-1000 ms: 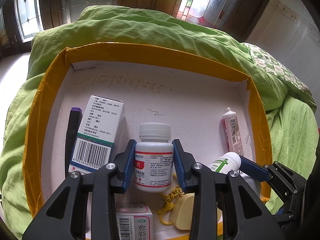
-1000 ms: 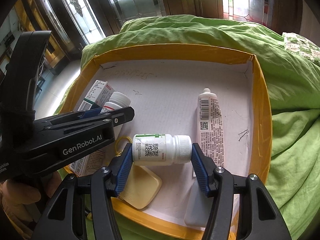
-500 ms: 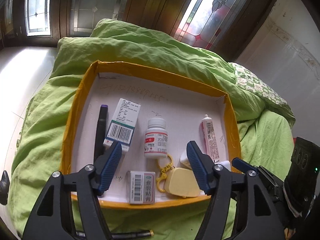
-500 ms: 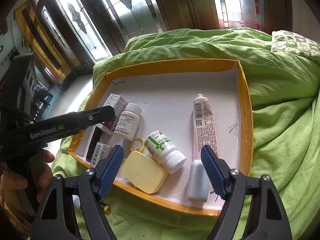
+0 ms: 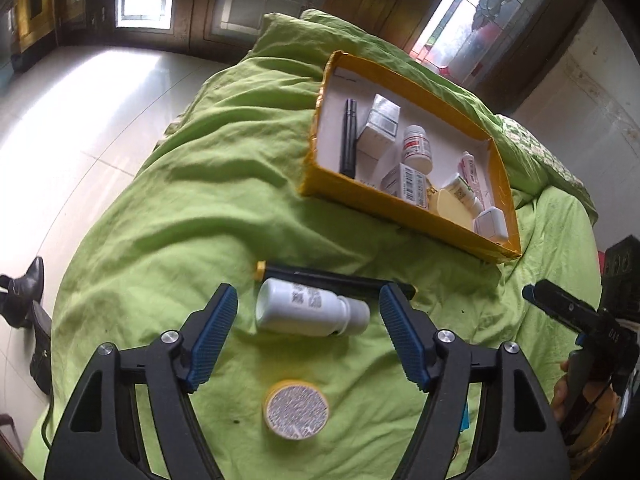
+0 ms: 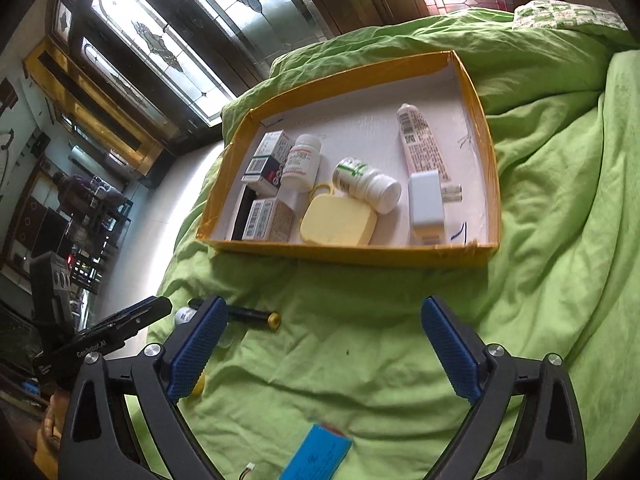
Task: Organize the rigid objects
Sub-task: 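Move the left gripper to the white QR-labelled bottle while the right gripper approaches the blue battery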
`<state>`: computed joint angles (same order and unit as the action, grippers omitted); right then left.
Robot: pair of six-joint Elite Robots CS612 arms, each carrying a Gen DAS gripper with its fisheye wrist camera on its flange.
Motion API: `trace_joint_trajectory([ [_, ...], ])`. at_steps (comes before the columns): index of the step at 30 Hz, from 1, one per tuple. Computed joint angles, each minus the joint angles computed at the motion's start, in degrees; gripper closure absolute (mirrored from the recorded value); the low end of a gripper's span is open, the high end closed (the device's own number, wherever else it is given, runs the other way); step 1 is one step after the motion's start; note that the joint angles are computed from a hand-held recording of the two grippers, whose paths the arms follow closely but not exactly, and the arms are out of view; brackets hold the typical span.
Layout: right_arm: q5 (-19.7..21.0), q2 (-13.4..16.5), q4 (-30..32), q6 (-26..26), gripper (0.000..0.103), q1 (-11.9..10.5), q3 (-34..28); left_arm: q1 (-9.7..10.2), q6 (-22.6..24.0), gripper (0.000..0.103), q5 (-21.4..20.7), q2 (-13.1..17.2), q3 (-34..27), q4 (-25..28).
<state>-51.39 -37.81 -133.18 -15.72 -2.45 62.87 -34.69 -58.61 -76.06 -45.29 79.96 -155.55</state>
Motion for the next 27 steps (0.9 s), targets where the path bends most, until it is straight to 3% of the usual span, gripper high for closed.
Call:
trace_joint_trajectory([
  [5, 0.0, -2.2, 0.7, -1.0, 0.007, -0.5, 4.6, 0.06, -6.8, 0.030, -0.4, -1.0, 3.4, -2.3],
  [12, -0.8, -3.0, 1.4, -0.2, 0.007, -0.8, 6.8, 0.41, -6.8, 0.030, -2.6, -0.2, 2.1, -2.0],
  [19, -1.7, -3.2, 1.2, -0.9, 0.007, -0.5, 7.3, 0.81, -6.9, 0.030, -5.8, 2.5, -3.3, 5.6],
  [21, -1.9, -3.1, 1.6, -1.1, 0.007, -0.3, 7.2, 0.90, -6.7, 0.037, -6.5, 3.5, -4.9, 7.0],
  [27, -2.2, -3.2, 2.0, -1.9, 0.007, -0.2, 7.4, 1.01, -9.1, 0.040, -5.8, 5.1, -8.0, 10.2],
])
